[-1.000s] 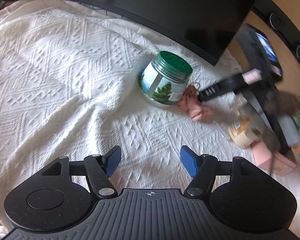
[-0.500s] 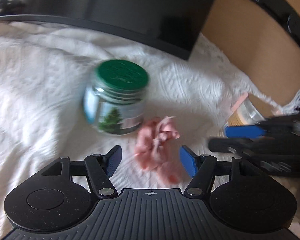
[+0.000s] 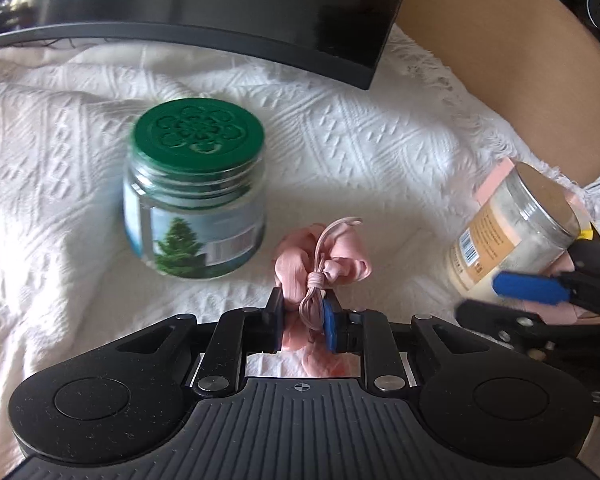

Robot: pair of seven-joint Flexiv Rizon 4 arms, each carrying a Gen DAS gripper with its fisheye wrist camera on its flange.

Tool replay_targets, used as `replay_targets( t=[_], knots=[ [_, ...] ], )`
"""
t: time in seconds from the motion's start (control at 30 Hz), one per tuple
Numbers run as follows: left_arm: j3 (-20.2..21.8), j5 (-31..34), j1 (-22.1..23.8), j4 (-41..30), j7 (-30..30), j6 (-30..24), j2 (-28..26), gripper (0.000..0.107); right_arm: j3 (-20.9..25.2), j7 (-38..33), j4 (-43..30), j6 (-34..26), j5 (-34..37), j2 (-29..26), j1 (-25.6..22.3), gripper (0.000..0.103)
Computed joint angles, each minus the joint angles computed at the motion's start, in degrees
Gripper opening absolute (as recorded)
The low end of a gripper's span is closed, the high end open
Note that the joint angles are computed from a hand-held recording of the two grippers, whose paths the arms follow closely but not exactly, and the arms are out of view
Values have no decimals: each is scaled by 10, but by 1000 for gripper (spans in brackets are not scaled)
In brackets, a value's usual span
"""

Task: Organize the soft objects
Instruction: 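Grasp the pink scrunchie with the left tool, then grasp the clear plastic piece with the right tool while the left holds the scrunchie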

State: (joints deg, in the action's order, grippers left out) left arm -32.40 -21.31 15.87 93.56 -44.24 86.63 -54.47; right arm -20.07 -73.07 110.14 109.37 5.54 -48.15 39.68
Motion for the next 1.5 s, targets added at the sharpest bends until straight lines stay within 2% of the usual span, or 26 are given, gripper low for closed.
replay_targets(
  t=[0.1,0.2,0.47,0.63,0.7,0.77,0.9,1.0,1.13,1.17,1.3,1.37,1.43,1.5],
  knots=[
    [7,0,2,7,-5,-2,7,22,-37,-10,-19,12,11,-29,36,42],
    [-18,-8,25,13,-2,-5,1,23,-64,-24,-43,9,17,-58,60,33],
    [-34,-13,38,17,5,-4,-3,23,-35,0,-66,-24,-3,-62,34,30],
    [-40,-8,43,21,4,1,-5,23,-83,2,-61,-2,14,-88,75,29],
    [-43,-8,46,22,3,-1,-5,23,-115,-7,-68,-2,21,-108,100,29],
    [-43,-11,48,20,1,-13,-3,23,-126,-17,-81,-17,12,-117,103,29],
    [-42,-37,52,10,0,-48,0,23,-115,-22,-93,-41,-13,-110,90,29],
    [-41,-53,48,11,10,-48,2,23,-48,-18,-88,-46,-39,-75,38,33],
    [-39,-64,44,13,20,-43,3,23,53,-25,-72,-24,-77,-40,-41,33],
    [-40,-66,44,12,22,-44,3,23,60,-25,-65,-14,-78,-36,-46,33],
    [-40,-75,44,14,28,-44,4,24,2,-29,-48,22,-19,-47,11,33],
    [-33,-79,37,13,24,-44,6,24,8,-33,-50,13,-17,-44,5,41],
    [-20,-81,27,7,19,-52,11,24,28,-34,-54,-6,-30,-38,-15,44],
    [-6,-85,17,0,16,-65,14,24,27,-21,-58,-11,-23,-40,-14,50]
  ],
)
